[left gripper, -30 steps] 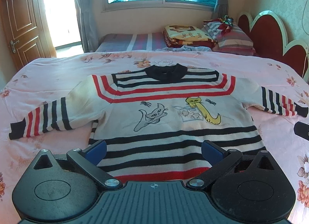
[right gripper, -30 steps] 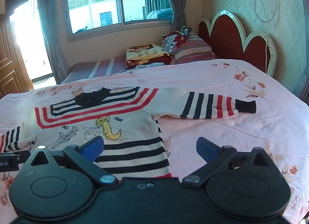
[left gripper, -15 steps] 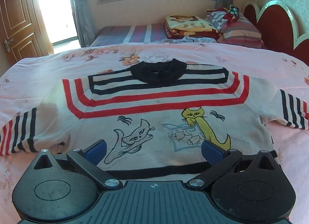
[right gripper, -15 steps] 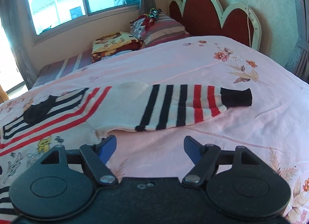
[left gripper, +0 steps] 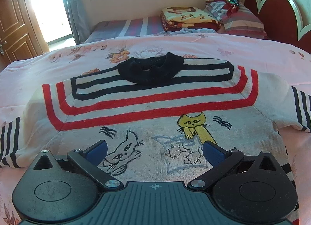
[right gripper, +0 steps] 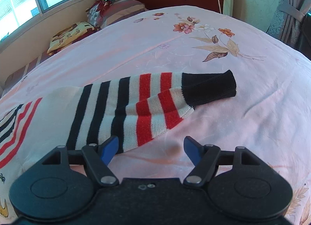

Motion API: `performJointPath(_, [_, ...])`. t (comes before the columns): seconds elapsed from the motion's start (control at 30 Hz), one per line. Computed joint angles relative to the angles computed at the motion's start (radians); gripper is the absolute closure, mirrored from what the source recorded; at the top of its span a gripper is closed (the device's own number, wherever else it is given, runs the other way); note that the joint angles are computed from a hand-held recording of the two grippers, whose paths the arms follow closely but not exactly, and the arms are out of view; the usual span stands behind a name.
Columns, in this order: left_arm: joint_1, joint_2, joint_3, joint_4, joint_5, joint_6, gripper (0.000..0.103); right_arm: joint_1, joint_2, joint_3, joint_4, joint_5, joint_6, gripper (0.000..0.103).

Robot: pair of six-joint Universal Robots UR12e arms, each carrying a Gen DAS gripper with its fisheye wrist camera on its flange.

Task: Fold small clothes
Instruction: 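Move the right tool to the sleeve cuff and grasp the black cuff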

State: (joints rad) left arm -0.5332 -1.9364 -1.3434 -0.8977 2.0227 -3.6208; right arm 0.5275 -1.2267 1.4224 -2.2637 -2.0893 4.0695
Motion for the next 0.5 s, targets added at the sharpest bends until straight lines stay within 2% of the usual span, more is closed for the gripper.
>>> performJointPath(0.1, [0.006, -0.003, 0.005, -0.017, -0.001, -0.007, 0.000, -0.016, 0.006, 0.007, -0.008, 0.014, 0.047, 0.029])
performJointPath(0.17, [0.010, -0.003, 0.003, -0.019, 0.005, -0.012, 0.000, -0.019, 0.015, 0.004, -0.021, -0.013, 0.046, 0.030])
performJointPath(0.23, [0.012, -0.004, 0.004, -0.029, 0.020, -0.013, 0.000, -0.025, 0.025, -0.002, -0.036, -0.037, 0.041, 0.035])
performJointPath(0.33, [0.022, -0.003, 0.002, -0.038, 0.015, -0.018, 0.000, -0.029, 0.034, -0.003, -0.065, -0.073, 0.042, 0.061])
performJointPath(0.37, [0.026, 0.000, -0.002, -0.037, 0.008, -0.026, 0.000, -0.031, 0.033, 0.003, -0.094, -0.071, 0.031, 0.074])
performJointPath(0.4, [0.029, 0.002, -0.004, -0.038, 0.005, -0.034, 0.000, -0.037, 0.030, 0.014, -0.136, -0.053, 0.013, 0.080])
performJointPath(0.5, [0.040, 0.013, -0.021, -0.017, -0.019, -0.041, 0.000, -0.040, 0.028, 0.032, -0.249, -0.028, -0.041, 0.088])
